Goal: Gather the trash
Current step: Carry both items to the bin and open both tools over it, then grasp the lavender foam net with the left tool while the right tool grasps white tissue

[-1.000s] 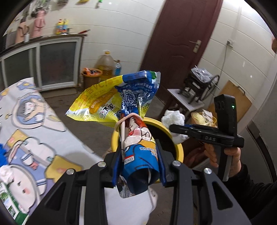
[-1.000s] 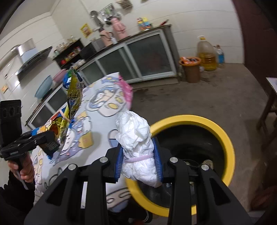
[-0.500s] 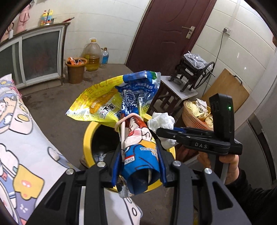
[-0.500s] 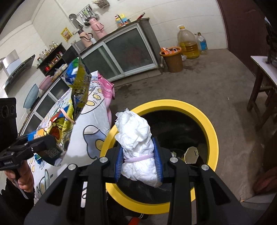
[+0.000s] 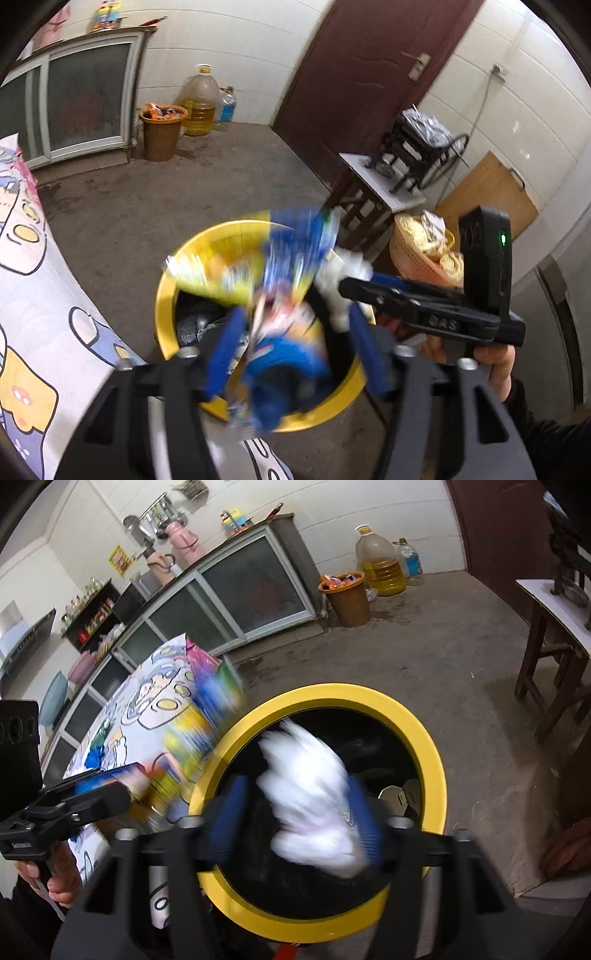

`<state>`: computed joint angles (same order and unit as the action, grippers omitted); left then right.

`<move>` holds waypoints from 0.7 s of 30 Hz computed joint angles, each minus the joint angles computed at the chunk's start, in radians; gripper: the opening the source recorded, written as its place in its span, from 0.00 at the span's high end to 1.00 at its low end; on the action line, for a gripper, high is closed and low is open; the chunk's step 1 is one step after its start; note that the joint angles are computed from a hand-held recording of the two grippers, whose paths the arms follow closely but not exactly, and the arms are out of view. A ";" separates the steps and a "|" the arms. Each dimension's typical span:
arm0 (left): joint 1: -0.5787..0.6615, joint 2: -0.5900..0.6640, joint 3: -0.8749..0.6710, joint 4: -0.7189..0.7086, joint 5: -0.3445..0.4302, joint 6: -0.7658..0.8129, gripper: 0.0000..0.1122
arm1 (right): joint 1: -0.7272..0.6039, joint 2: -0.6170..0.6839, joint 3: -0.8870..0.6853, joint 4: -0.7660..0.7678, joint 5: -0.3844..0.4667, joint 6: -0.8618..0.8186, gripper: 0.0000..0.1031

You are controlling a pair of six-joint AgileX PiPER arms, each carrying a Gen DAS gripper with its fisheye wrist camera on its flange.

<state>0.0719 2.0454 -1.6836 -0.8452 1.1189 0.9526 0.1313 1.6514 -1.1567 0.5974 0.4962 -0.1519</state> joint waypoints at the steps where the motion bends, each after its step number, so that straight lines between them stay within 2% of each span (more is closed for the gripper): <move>1: 0.007 0.000 -0.001 -0.008 0.003 0.000 0.40 | -0.002 -0.003 0.001 -0.025 0.002 0.023 0.41; 9: 0.067 -0.020 0.027 -0.033 0.001 0.033 0.38 | -0.017 -0.044 0.054 -0.060 0.001 0.074 0.41; 13: 0.148 -0.061 0.053 -0.044 0.009 0.074 0.38 | 0.009 -0.045 0.035 -0.086 0.015 0.093 0.41; 15: 0.194 -0.090 0.072 -0.050 0.002 0.110 0.38 | 0.044 -0.029 -0.004 -0.129 0.026 0.129 0.41; 21: 0.372 -0.133 0.059 -0.069 0.062 0.164 0.38 | 0.163 0.049 -0.170 -0.207 0.072 0.199 0.41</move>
